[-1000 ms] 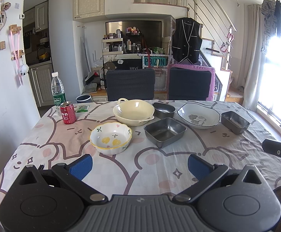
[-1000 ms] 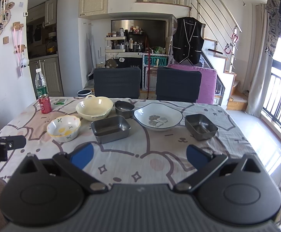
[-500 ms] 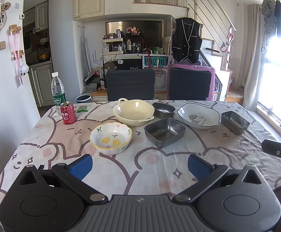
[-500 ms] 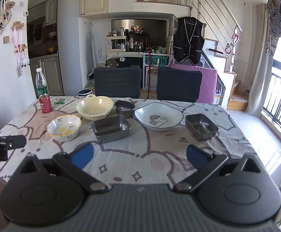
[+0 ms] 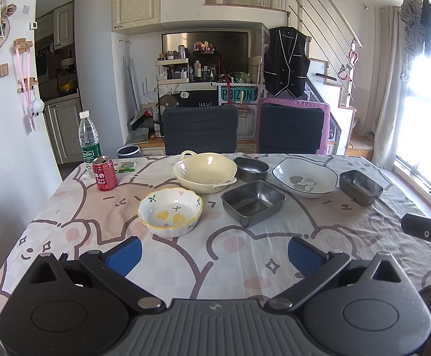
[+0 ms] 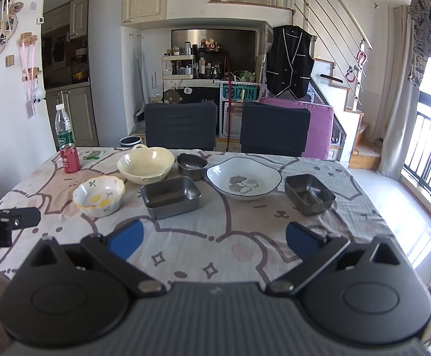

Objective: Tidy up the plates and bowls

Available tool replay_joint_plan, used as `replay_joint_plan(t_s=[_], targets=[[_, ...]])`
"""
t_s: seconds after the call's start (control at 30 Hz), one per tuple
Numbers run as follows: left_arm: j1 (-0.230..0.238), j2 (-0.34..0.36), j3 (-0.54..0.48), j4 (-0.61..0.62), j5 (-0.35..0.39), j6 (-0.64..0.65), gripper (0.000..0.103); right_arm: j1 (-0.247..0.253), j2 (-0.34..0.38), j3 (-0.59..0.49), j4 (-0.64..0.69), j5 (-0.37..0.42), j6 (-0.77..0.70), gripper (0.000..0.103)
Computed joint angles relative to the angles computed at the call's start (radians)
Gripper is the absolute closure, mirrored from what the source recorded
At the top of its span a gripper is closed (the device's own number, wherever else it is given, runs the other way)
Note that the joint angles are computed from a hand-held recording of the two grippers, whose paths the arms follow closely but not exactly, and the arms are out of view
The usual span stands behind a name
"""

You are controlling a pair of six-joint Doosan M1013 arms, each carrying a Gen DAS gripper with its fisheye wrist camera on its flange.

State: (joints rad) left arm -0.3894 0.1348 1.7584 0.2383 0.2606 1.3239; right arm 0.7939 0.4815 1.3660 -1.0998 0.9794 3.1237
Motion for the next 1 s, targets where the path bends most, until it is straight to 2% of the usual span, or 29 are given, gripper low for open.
replay_joint_plan(t_s=[0.67, 0.83, 1.0], targets=[[-0.003, 0.001, -0.003, 0.025, 0.011, -0.01, 0.0, 0.003, 0.012, -0.008, 0.005, -0.002, -0.004, 0.0], [0.001, 0.009, -0.023, -0.105, 0.041, 0.148, 0.0, -0.004, -0.001, 0.001, 0.032, -0.03, -0.014, 0.0], [-0.006, 0.051, -0.084, -0.046, 0.061, 0.129, 0.0, -0.022, 0.0, -0.001, 0.038, -0.02, -0.045, 0.0]])
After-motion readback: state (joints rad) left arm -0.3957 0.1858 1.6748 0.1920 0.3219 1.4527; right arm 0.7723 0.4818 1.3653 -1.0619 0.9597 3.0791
